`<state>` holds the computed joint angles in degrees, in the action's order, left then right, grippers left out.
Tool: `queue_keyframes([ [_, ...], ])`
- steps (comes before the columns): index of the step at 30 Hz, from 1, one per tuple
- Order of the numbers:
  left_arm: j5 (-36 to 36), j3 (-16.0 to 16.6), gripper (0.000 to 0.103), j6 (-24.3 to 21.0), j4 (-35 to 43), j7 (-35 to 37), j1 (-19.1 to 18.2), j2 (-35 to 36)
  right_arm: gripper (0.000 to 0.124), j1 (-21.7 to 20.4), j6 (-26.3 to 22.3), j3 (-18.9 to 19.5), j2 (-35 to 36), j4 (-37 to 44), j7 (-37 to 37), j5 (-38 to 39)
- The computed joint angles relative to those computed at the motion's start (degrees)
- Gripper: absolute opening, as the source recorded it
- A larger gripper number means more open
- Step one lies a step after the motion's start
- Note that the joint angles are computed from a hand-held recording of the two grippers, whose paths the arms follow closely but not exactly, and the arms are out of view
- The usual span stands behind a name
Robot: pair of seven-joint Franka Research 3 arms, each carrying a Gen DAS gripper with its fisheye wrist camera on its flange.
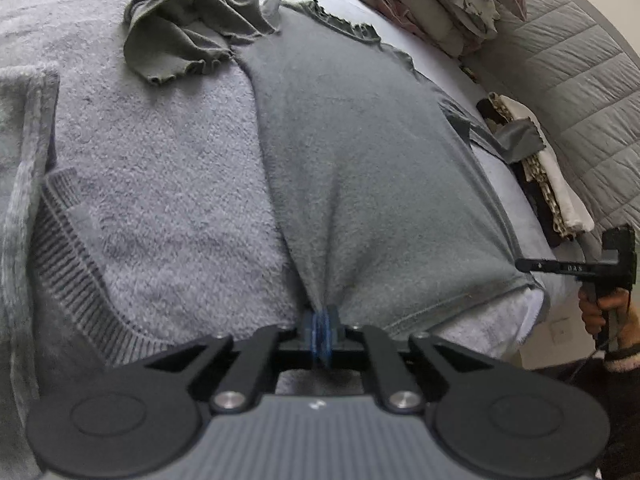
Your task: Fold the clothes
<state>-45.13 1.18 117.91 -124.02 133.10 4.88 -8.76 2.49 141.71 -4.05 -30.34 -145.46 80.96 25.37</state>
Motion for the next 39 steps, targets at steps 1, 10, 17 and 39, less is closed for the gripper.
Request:
queue_keyframes([
  [1,-0.01,0.24,0.008,-1.09,0.99,-0.50,0.15,0.62,0.011,-0.05,0.25,-0.16,0.01,0.18,0.04,0.17],
  [10,1.09,0.43,0.038,-0.31,2.66,0.61,-0.08,0.35,0.022,2.81,5.28,-0.11,-0.99,0.43,-4.78,1.03],
  [17,0.15,0.59,0.036,-5.81,3.92,-1.78,1.60,2.39,0.030,0.34,3.67,2.88,0.28,1.41,-3.22,-4.91],
  [39,-7.45,1.74,0.008,-10.56,1.70,-1.84,4.44,-0.08,0.007,0.91,-1.03,-4.15,-5.31,-0.95,-7.09,11.28],
])
